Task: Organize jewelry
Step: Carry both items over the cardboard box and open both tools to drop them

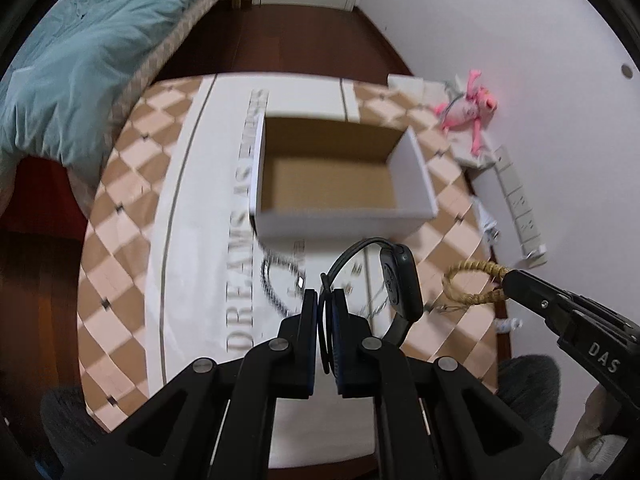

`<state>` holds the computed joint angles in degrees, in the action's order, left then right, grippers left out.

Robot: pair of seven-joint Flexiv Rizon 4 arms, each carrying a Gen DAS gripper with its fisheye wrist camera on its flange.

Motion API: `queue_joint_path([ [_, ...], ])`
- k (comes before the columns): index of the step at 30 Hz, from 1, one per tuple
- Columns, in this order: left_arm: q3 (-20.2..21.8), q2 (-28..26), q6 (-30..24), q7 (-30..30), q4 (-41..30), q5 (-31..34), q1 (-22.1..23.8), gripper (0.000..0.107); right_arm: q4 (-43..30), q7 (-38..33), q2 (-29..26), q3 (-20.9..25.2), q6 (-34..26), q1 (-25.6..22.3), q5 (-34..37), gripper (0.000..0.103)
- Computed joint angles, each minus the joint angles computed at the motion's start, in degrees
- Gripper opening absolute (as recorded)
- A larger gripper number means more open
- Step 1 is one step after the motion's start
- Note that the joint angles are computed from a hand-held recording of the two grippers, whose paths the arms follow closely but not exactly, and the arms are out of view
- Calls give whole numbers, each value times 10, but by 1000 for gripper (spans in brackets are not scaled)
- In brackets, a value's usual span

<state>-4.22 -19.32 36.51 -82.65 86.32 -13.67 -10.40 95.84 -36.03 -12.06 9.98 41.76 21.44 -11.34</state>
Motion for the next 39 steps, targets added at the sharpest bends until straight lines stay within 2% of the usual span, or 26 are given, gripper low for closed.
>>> queue_joint_path([
  [4, -6, -41, -15, -5, -76, -2, 3, 4, -59, -44, -22, -5, 5, -5, 6, 9],
  [9, -6, -103, -53, -11, -177, 4, 3, 4, -147, -94, -77, -18, -16, -4, 0, 9],
  [12, -5, -142, -85, -21, -234, 9, 1, 4, -203, -121, -119, -23, -38, -7, 9, 9],
  [19, -6, -256, -198, -48, -399, 5, -1, 5, -326, -169, -215, -26, -104, -18, 53, 9],
  [24, -2, -309, -252, -79, -491, 4, -6, 14, -405, -217, -273, -13, -151, -32, 96, 10],
  [25, -1, -318, -261, -85, -510, 4, -6, 17, -418, -224, -281, -10, -164, -36, 108, 10],
  [27, 7, -335, -280, -94, -548, 14, -10, 43, -426, -223, -288, -14, -179, -35, 115, 10],
  [28, 11, -337, -277, -96, -554, 20, -12, 70, -430, -224, -291, -16, -187, -35, 118, 10],
  [29, 11, -335, -266, -98, -550, 22, -10, 78, -430, -220, -292, -19, -190, -34, 119, 10],
  [30, 13, -331, -256, -100, -543, 27, -9, 80, -428, -219, -291, -21, -191, -33, 119, 11],
  [31, 17, -331, -256, -100, -544, 33, -10, 80, -420, -218, -288, -24, -187, -33, 117, 13],
  [32, 20, -331, -257, -100, -545, 40, -10, 83, -416, -217, -286, -25, -187, -32, 117, 25],
  [33, 26, -329, -257, -101, -544, 49, -12, 87, -412, -215, -285, -27, -190, -31, 114, 47],
  [34, 30, -323, -249, -99, -534, 58, -13, 94, -405, -214, -282, -30, -189, -28, 108, 60],
  [35, 31, -317, -239, -99, -521, 64, -13, 96, -397, -214, -278, -33, -187, -26, 101, 77],
  [38, 39, -286, -185, -98, -459, 89, -18, 96, -376, -207, -271, -47, -199, -10, 63, 82],
  [39, 42, -281, -176, -99, -450, 96, -19, 96, -367, -203, -269, -50, -202, -6, 53, 87],
])
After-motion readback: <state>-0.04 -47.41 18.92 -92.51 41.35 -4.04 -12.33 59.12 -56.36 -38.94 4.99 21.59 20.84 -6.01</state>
